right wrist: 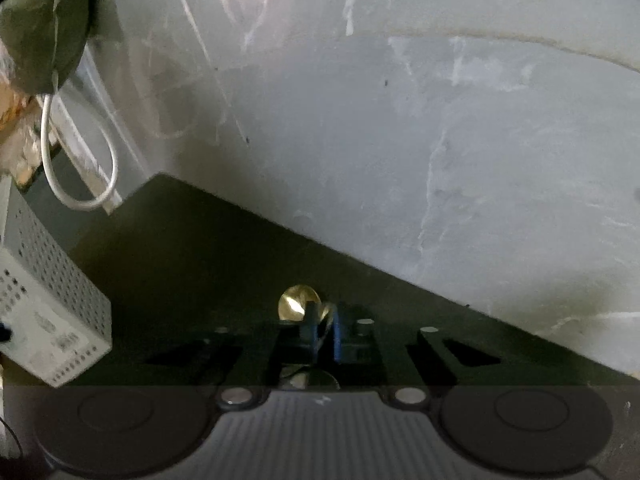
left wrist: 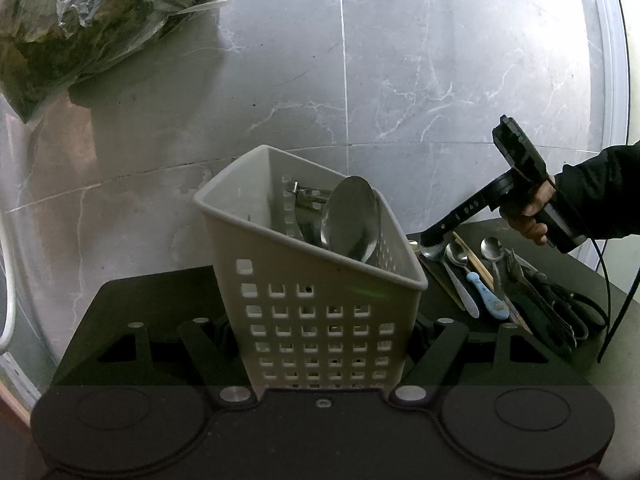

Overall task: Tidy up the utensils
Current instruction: 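Grasp another silver spoon with the right tool, then lift the spoon above the holder and release it inside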

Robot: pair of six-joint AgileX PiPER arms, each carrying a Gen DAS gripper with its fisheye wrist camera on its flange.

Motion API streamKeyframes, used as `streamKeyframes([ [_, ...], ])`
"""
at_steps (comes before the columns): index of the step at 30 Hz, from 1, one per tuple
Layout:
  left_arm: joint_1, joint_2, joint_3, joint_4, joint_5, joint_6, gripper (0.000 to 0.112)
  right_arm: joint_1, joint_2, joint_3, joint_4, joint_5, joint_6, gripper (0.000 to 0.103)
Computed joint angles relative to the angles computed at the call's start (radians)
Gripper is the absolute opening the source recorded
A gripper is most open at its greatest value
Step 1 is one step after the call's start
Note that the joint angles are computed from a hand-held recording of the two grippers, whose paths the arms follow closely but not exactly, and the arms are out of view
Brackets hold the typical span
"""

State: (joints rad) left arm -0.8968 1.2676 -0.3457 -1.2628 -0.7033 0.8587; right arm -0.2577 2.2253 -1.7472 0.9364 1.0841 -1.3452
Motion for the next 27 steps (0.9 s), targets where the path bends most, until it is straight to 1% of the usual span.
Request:
streamKeyframes([
  [3, 0.017, -0.004, 0.005, 0.026, 0.016, -0.014, 0.077, -0.008, -0.062, 0.093, 0.055, -0.043, -0.046, 0.004],
  [5, 0.030, -0.006, 0.009, 0.047, 0.028, -0.028, 0.077, -0.014, -0.135, 0.198, 0.126, -0.079, -0.118, 0.003],
  [8, 0.061, -0.014, 0.022, 0.109, 0.053, -0.072, 0.077, -0.014, -0.282, 0.392, 0.257, -0.152, -0.260, 0.002],
  [12, 0.144, -0.034, 0.050, 0.275, 0.121, -0.183, 0.077, -0.005, -0.494, 0.630, 0.438, -0.233, -0.428, 0.002],
  [16, 0.243, -0.047, 0.072, 0.504, 0.182, -0.323, 0.077, 0.014, -0.708, 0.794, 0.575, -0.297, -0.484, 0.002],
  [19, 0.301, -0.048, 0.083, 0.664, 0.204, -0.429, 0.077, 0.036, -0.865, 0.855, 0.637, -0.346, -0.483, 0.002],
  [22, 0.369, -0.041, 0.095, 0.859, 0.207, -0.571, 0.077, 0.070, -0.998, 0.873, 0.673, -0.385, -0.460, 0.002],
  [24, 0.397, -0.033, 0.099, 0.948, 0.199, -0.637, 0.077, 0.100, -1.065, 0.875, 0.694, -0.409, -0.448, 0.002],
  [26, 0.431, -0.035, 0.114, 1.039, 0.189, -0.702, 0.077, 0.151, -1.113, 0.871, 0.720, -0.451, -0.440, 0.002],
  [27, 0.441, -0.034, 0.120, 1.070, 0.181, -0.726, 0.077, 0.206, -1.134, 0.875, 0.746, -0.499, -0.453, 0.002],
])
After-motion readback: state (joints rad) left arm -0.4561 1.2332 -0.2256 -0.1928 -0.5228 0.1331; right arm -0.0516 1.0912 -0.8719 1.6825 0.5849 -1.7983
